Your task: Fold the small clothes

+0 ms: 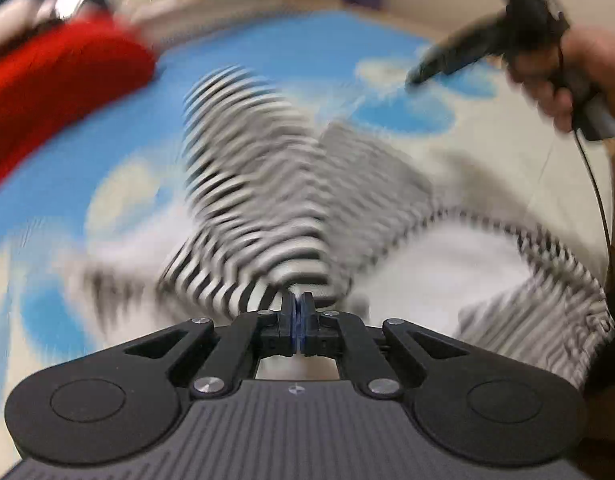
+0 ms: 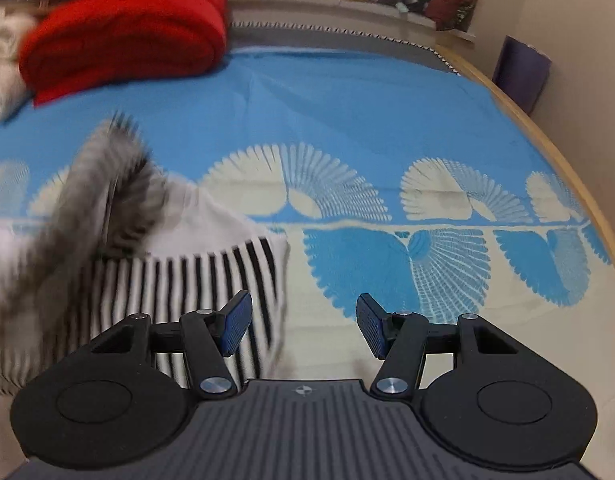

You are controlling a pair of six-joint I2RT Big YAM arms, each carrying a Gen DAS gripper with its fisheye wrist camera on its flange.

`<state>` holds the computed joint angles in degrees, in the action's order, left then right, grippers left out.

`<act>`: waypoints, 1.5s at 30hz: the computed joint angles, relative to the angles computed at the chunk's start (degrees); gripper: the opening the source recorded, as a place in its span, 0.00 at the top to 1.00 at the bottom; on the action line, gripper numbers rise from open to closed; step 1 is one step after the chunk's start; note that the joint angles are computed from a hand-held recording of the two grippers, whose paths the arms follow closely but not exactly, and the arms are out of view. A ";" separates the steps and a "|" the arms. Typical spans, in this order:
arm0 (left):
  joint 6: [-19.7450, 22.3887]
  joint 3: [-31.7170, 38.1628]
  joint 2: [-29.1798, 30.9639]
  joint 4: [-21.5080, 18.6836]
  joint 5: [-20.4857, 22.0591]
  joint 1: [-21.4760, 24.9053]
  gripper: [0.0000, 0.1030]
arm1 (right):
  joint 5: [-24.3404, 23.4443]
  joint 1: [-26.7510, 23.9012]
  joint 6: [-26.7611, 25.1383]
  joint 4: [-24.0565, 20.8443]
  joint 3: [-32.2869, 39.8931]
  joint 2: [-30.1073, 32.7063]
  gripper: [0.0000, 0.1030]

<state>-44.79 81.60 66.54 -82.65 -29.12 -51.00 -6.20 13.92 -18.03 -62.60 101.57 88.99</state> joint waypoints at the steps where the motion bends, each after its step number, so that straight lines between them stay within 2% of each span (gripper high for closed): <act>1: -8.38 1.24 0.05 -4.74 -1.84 -0.80 0.96 | -0.96 0.01 1.12 0.32 -0.07 -0.42 0.42; 3: -25.54 2.71 -1.03 -9.91 -3.98 0.11 0.96 | -3.07 0.07 3.21 0.72 -0.47 -1.35 0.42; 4: -33.30 2.47 -2.06 -9.93 -4.23 1.37 0.93 | -4.76 0.05 4.56 0.89 -0.78 -1.77 0.42; 5: -38.36 1.18 -3.35 -7.77 -4.85 2.52 0.89 | -6.12 0.11 5.69 0.86 -1.05 -2.03 0.43; 6: -39.79 -0.57 -4.52 -4.48 -5.25 3.66 0.85 | -7.55 0.17 6.86 0.63 -1.31 -2.19 0.43; 7: -40.19 -2.15 -5.00 -1.92 -4.81 4.83 0.83 | -8.54 0.33 7.82 0.27 -1.52 -2.27 0.44; 9: -40.09 -3.09 -3.62 -0.83 -1.82 6.77 0.82 | -11.56 0.45 10.11 -2.01 -1.03 -1.40 0.49; 11: -40.18 -2.28 -1.53 -0.76 2.33 9.21 0.71 | -13.63 0.36 12.67 -5.26 0.09 0.14 0.50; 13: -41.29 -3.83 -1.40 1.94 3.65 10.95 0.58 | -12.52 0.87 12.98 -7.31 0.21 1.07 0.50; 14: -42.99 -4.89 -1.69 2.51 4.61 11.18 0.55 | -11.52 1.04 12.95 -8.35 0.44 1.77 0.50; 18: -48.49 -9.30 -3.24 5.12 11.36 12.84 0.55 | -9.41 0.63 14.96 -11.56 1.10 4.11 0.48; 21: -51.85 -12.17 -4.35 8.64 14.63 12.94 0.55 | -9.27 0.29 15.93 -12.57 0.89 4.84 0.47; 24: -53.04 -12.61 -3.74 9.04 15.81 12.94 0.56 | -10.16 0.34 16.43 -13.55 1.31 5.59 0.47; 25: -53.66 -12.76 -3.92 9.38 16.02 12.90 0.59 | -10.73 0.51 16.70 -13.89 1.64 5.88 0.48; 26: -54.13 -13.03 -4.17 9.76 15.93 12.95 0.69 | -11.54 0.62 16.70 -14.23 1.70 5.90 0.59; 27: -54.16 -13.11 -4.36 9.90 15.57 12.96 0.77 | -12.52 0.69 16.54 -14.31 1.64 5.77 0.68; 28: -53.66 -12.97 -4.42 9.82 15.13 13.06 0.93 | -13.45 0.65 16.55 -14.33 1.69 5.62 0.84; 29: -53.07 -12.46 -4.62 9.27 14.48 13.03 0.99 | -14.60 0.51 16.92 -13.98 1.64 5.29 0.94; 31: -51.40 -11.04 -4.67 7.50 10.44 12.73 0.99 | -17.77 -0.16 18.19 -12.31 1.49 4.54 0.97; 34: -50.03 -6.85 -4.69 1.98 -4.46 10.22 1.00 | -26.01 -2.24 23.49 -7.66 0.76 2.79 0.98; 36: -50.33 -4.54 -4.75 -1.78 -13.13 8.42 1.00 | -32.14 -3.74 26.07 -6.59 0.92 2.11 0.98; 38: -51.76 -4.19 -5.23 -3.82 -14.79 8.19 0.99 | -37.85 -4.84 24.06 -10.24 2.00 2.69 0.98; 39: -52.54 -4.64 -5.53 -4.32 -12.88 8.80 0.99 | -39.41 -4.87 19.92 -15.62 3.86 4.15 0.98; 40: -53.16 -5.54 -5.86 -4.56 -8.54 10.10 0.98 | -37.50 -4.43 14.37 -22.73 6.47 6.15 0.98; 41: -53.57 -7.09 -6.39 -4.02 -2.31 11.93 0.93 | -31.14 -3.44 9.74 -28.13 7.58 7.57 0.93; 42: -53.52 -8.82 -7.11 -2.71 3.31 13.56 0.89 | -25.93 -2.76 7.82 -30.64 7.86 8.41 0.91; 43: -54.70 -10.32 -7.59 -1.89 7.70 14.61 0.85 | -20.66 -2.22 7.59 -30.28 6.42 8.34 0.91; 45: -59.51 -11.82 -8.56 -0.52 8.41 14.28 0.84 | -17.43 -2.12 10.23 -27.68 5.05 8.06 0.88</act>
